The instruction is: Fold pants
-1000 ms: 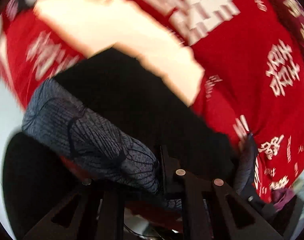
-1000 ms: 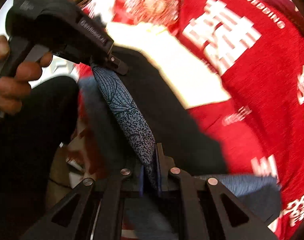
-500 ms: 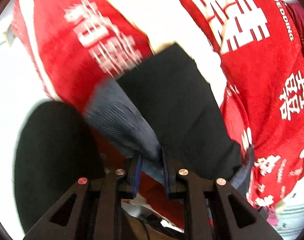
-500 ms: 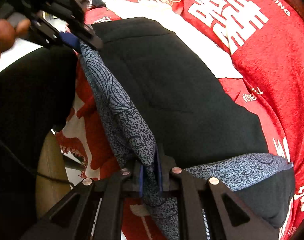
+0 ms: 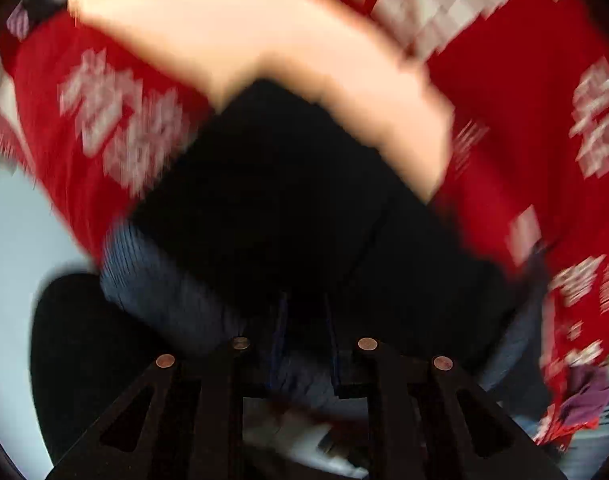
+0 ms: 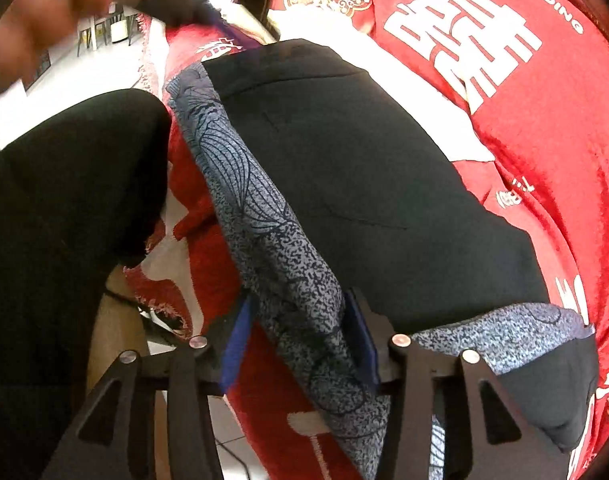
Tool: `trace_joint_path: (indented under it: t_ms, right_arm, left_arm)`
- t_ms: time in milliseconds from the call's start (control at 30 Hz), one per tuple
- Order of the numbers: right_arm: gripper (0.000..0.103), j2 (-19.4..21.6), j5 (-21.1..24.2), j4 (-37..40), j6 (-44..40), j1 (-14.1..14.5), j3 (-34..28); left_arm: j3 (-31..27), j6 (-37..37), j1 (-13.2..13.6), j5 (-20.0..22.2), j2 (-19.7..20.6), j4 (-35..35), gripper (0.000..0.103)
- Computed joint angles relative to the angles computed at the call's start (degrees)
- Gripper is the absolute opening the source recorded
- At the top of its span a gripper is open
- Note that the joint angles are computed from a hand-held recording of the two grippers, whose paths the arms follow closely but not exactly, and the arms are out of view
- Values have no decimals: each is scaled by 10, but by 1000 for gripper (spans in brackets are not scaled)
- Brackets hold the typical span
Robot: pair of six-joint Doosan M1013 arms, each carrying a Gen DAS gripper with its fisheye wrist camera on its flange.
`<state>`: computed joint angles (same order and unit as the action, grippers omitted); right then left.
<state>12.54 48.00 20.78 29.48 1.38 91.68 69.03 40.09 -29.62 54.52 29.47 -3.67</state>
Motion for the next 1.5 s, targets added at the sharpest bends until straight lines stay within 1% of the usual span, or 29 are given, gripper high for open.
trace_joint_path:
  t_ms: [33, 67, 133, 200, 267, 333, 400, 433, 467, 500, 533, 567, 600, 667, 733, 833, 867, 933, 967, 1000, 1033, 1067, 1100, 1133, 1167, 1267, 1333, 1400, 1500]
  right_arm:
    - [53, 0, 10, 4, 5, -3, -4]
    - [55, 0, 23, 11, 14, -8, -10]
    - [69, -4, 49, 46, 32, -27, -20]
    - [78, -10, 54, 71, 51, -44, -26]
    - [78, -14, 45, 83, 80, -60, -33]
    - [79, -11, 34, 80, 135, -77, -49]
    - [81, -2, 14, 46, 222, -91, -71]
    - [82, 5, 9, 23, 269, -95, -84]
    - [82, 12, 9, -6, 318, -98, -98]
    - [82, 25, 14, -54, 388, -101, -119]
    - [83, 36, 20, -102, 449, -100, -137]
    - [83, 48, 34, -154, 512, -96, -156]
    - [84, 65, 60, -202, 572, -93, -182]
    - [84, 100, 115, -221, 634, -93, -233]
    - [84, 125, 138, -220, 656, -93, -263]
    - [84, 165, 180, -263, 688, -75, -313]
    - [84, 189, 219, -290, 697, -66, -342]
    - [83, 217, 288, -323, 699, -59, -374]
    - [82, 225, 301, -332, 698, -58, -378]
    - [64, 218, 284, -319, 701, -62, -368]
    - [38, 208, 264, -303, 715, -68, -353]
    - [33, 200, 260, -289, 727, -75, -343]
    - [15, 191, 251, -268, 723, -82, -333]
    - [8, 180, 238, -231, 710, -92, -320]
    - [8, 172, 229, -219, 708, -97, -311]
    - [8, 123, 169, -187, 714, -114, -252]
    - [8, 97, 133, -179, 716, -121, -218]
    - [8, 62, 95, -177, 725, -128, -173]
    - [8, 26, 64, -169, 747, -140, -126]
  left_arm:
    - [3, 1, -3, 1, 1, -2, 19]
    - [9, -9, -9, -7, -4, 23, 19]
    - [-2, 1, -18, 6, -4, 53, 19]
    - [-8, 11, -21, -15, -7, 52, 19]
    - [-22, 35, -26, -28, -3, 52, 19]
    - [-52, 92, -31, -26, 17, 27, 19]
    - [-87, 121, -34, 2, 43, 14, 19]
    - [-109, 124, -35, 36, 62, 11, 19]
    - [-117, 112, -39, 41, 68, 27, 19]
    - [-109, 103, -45, 24, 63, 54, 19]
    - [-114, 109, -48, 33, 65, 67, 19]
    - [-117, 114, -50, 37, 67, 73, 19]
    - [-115, 115, -49, 35, 66, 73, 21]
    - [-109, 115, -43, 26, 63, 54, 23]
    - [-109, 118, -38, 30, 62, 39, 23]
    - [-116, 122, -40, 39, 65, 44, 23]
    - [-119, 120, -45, 42, 67, 52, 23]
    - [-126, 123, -49, 49, 71, 65, 23]
    - [-126, 126, -51, 51, 71, 72, 23]
    - [-127, 127, -53, 53, 72, 78, 23]
    - [-127, 128, -55, 52, 72, 86, 24]
    - [-127, 131, -55, 48, 73, 84, 36]
    - [-122, 146, -53, 34, 70, 67, 48]
    - [-117, 175, -51, 20, 69, 31, 74]
    - [-123, 181, -52, 28, 71, 25, 88]
    - [-140, 165, -69, 62, 81, 84, 89]
    - [-141, 170, -76, 67, 83, 110, 89]
    - [-141, 172, -79, 68, 84, 120, 89]
    - [-143, 169, -77, 68, 85, 114, 89]
